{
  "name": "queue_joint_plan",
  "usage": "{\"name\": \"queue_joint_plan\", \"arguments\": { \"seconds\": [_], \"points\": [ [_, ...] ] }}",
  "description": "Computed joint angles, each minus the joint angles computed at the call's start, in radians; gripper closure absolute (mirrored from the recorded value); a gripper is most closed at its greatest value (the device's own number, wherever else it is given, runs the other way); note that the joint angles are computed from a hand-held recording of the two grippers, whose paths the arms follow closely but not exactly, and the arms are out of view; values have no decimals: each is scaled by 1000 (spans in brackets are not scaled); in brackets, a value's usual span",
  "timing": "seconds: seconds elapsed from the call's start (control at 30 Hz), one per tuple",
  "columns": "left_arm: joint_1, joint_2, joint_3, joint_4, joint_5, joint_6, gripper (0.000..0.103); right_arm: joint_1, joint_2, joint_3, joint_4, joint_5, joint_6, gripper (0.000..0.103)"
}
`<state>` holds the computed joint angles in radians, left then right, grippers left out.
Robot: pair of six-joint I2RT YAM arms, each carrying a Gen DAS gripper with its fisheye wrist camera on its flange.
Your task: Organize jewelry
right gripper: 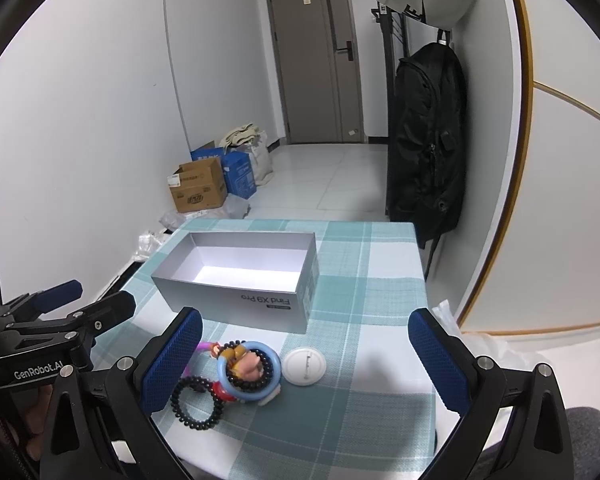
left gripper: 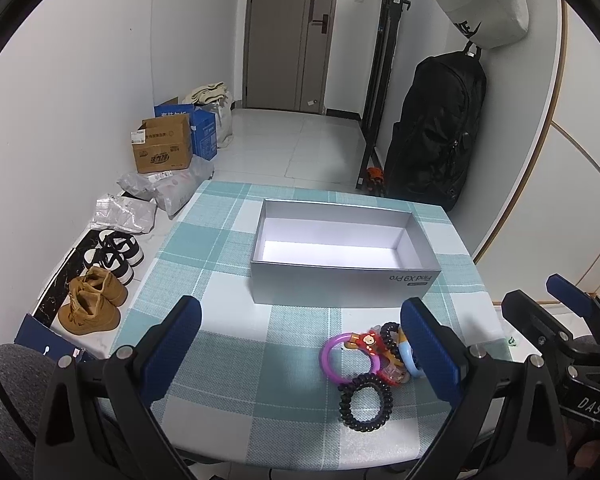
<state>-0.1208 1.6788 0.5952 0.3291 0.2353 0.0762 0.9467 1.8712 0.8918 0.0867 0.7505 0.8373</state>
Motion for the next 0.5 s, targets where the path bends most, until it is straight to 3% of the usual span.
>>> {"name": "queue_joint_plan", "arguments": {
  "seconds": [0.5],
  "points": [
    [-6,6,-4,-5,1,10,6,-11,-26,-28,9,-8,26,0]
  ]
}}
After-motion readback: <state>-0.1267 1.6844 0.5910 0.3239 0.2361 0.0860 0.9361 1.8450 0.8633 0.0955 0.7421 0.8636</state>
